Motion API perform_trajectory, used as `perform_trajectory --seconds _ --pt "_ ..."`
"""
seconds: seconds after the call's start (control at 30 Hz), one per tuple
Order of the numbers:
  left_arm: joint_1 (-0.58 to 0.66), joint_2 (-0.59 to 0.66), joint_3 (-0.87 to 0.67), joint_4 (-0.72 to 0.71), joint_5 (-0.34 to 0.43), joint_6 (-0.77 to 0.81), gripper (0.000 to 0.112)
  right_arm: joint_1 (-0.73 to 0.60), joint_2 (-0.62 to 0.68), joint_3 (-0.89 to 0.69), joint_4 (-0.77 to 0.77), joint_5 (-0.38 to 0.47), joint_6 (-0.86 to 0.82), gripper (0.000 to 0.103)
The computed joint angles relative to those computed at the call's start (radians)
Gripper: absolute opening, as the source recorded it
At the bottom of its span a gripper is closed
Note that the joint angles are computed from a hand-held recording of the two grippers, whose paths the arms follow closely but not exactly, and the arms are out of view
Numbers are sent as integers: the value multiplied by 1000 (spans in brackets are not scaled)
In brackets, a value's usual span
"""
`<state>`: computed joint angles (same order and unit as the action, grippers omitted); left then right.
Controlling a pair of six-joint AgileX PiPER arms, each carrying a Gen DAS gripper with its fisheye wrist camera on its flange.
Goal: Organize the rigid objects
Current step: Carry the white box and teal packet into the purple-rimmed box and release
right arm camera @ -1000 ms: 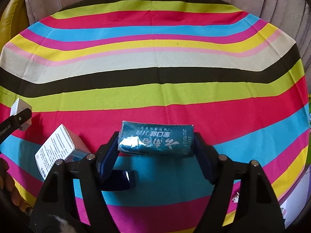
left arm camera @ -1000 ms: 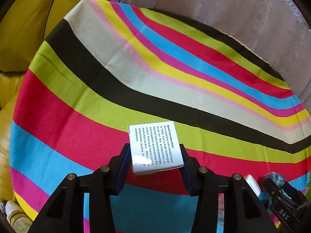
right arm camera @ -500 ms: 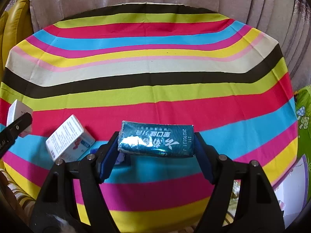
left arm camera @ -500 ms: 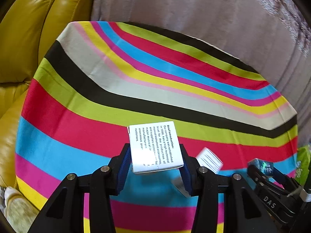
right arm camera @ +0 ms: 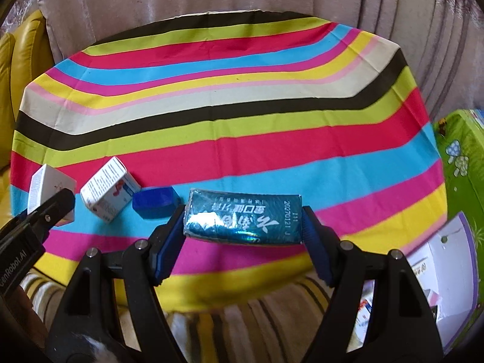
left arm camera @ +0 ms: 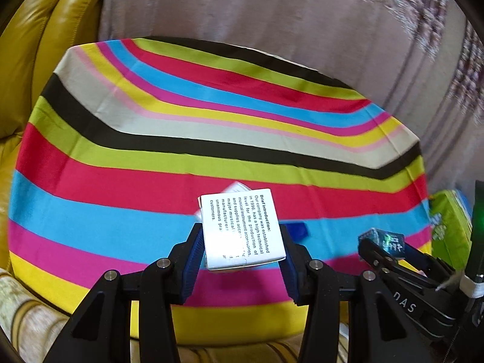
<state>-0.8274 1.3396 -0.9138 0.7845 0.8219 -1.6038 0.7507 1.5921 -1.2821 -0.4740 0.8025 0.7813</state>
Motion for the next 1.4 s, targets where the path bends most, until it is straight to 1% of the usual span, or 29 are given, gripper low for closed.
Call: perform_trajectory --seconds 0.13,0.3,0.43,0.6,0.77,0.97,1.13,1.3,1.4 --pt "-86 23 -33 1 17 -17 47 -14 -86 74 4 7 0 76" --pt "-165 47 -74 2 38 -26 47 -27 -214 173 -9 40 -8 76" --pt "-220 78 -116 -16 39 -15 47 -71 -306 250 5 56 -45 76" --pt "-265 143 -186 -59 12 38 47 -191 -430 339 72 70 -145 76" --pt "-304 184 -227 -87 -40 64 48 -347 -527 388 139 81 -281 76" --pt "-340 249 -296 -131 -101 144 48 -569 -565 425 258 60 -472 76" --pt "-364 275 -332 -146 -157 209 48 -703 -572 430 323 49 -577 76" --pt "-387 306 -370 -176 -199 289 48 -775 -571 418 367 47 -637 76" --pt "-385 327 -391 -242 -243 372 48 -799 -569 412 385 47 -659 76"
